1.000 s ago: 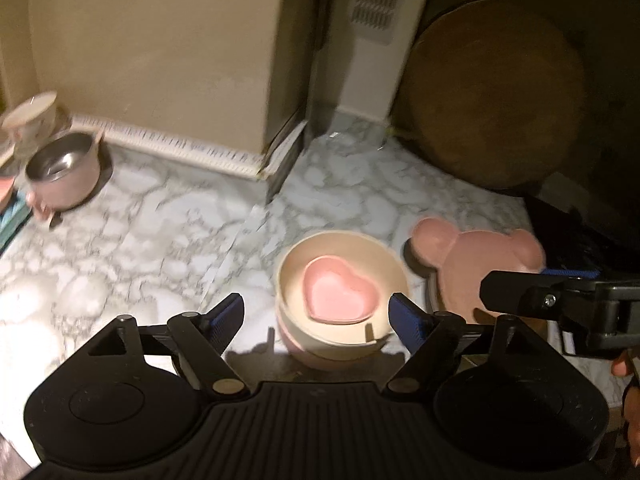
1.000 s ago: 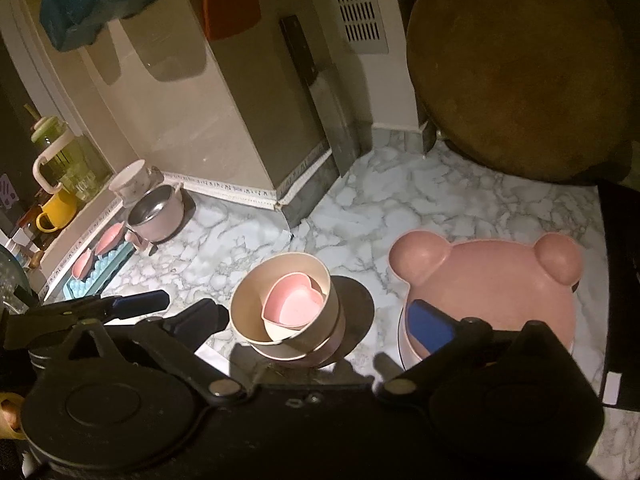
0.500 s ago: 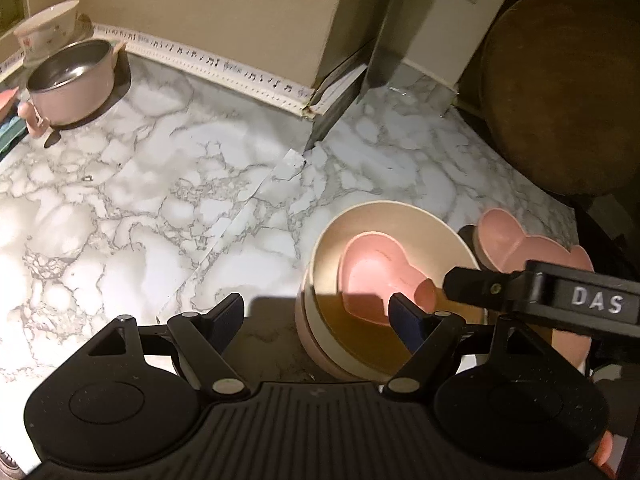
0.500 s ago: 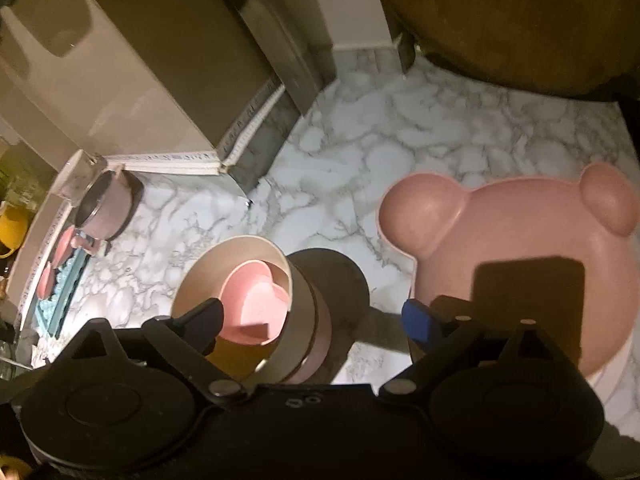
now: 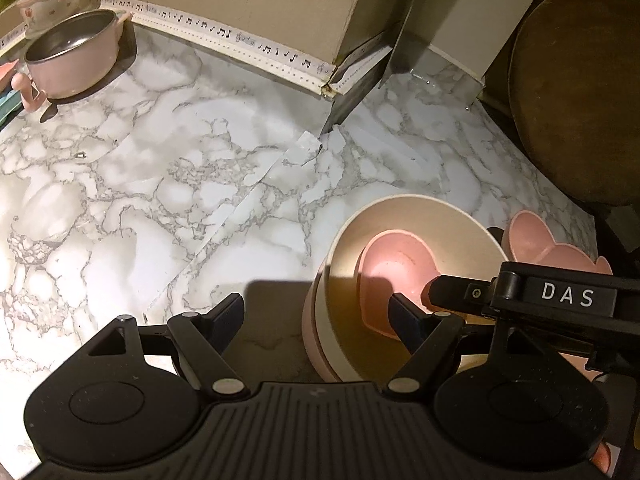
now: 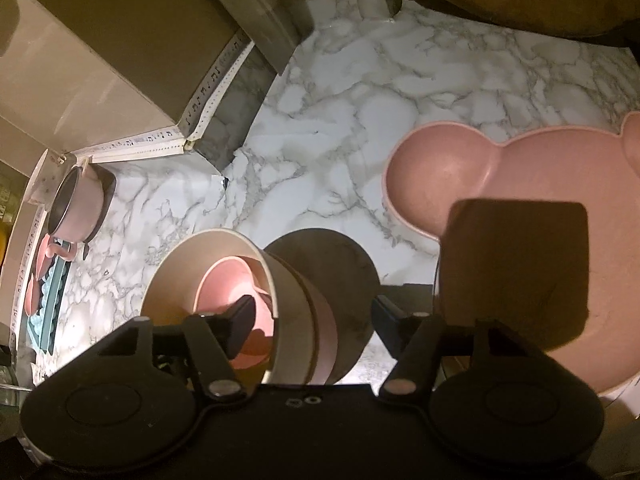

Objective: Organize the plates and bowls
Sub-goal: 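Close both grippers on the rim of the stacked bowls, then carry the bowl stack with both grippers over the pink bear plate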

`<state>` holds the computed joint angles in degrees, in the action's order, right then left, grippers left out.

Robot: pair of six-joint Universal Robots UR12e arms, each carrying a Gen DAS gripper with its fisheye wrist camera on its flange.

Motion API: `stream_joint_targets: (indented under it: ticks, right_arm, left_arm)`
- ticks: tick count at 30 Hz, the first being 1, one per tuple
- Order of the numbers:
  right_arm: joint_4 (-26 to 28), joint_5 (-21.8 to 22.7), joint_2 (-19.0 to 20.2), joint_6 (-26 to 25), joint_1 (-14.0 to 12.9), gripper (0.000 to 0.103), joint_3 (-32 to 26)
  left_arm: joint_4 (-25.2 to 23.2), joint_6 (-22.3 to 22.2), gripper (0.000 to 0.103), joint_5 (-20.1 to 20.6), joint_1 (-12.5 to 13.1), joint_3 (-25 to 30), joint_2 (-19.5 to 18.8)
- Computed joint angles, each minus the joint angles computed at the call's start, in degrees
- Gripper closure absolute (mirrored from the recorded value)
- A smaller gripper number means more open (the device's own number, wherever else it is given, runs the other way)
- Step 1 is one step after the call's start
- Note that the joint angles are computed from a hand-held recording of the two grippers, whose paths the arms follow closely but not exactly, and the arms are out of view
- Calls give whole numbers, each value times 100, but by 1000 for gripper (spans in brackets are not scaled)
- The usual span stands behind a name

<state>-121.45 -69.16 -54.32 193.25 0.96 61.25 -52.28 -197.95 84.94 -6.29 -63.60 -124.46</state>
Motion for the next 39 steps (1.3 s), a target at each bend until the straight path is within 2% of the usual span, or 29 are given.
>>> stream_joint_targets:
  ticks: [5,12,17,20,31,39]
  right_arm:
    - [155,-12,43,13,17,50,-76]
    - [181,124,57,64,13,56,-77]
    - [165,135,47,87,26,63,-61]
    - [146,106,31,154,27,70,-31]
    - [-158,-11,-154,93,18,72,179]
    - [-454,38,-383,48,-71,73,378]
  left_arm:
    - [21,-34,27,-27,8,-37,-5]
    - [83,5,50,-263,36,-72,12]
    - [106,154,58,-338,25,-83,27]
    - [82,169,58,-331,20,-88,36]
    - [105,198,60,-281,-38,-94,153]
    - [191,472,60,-243,-159,10,215]
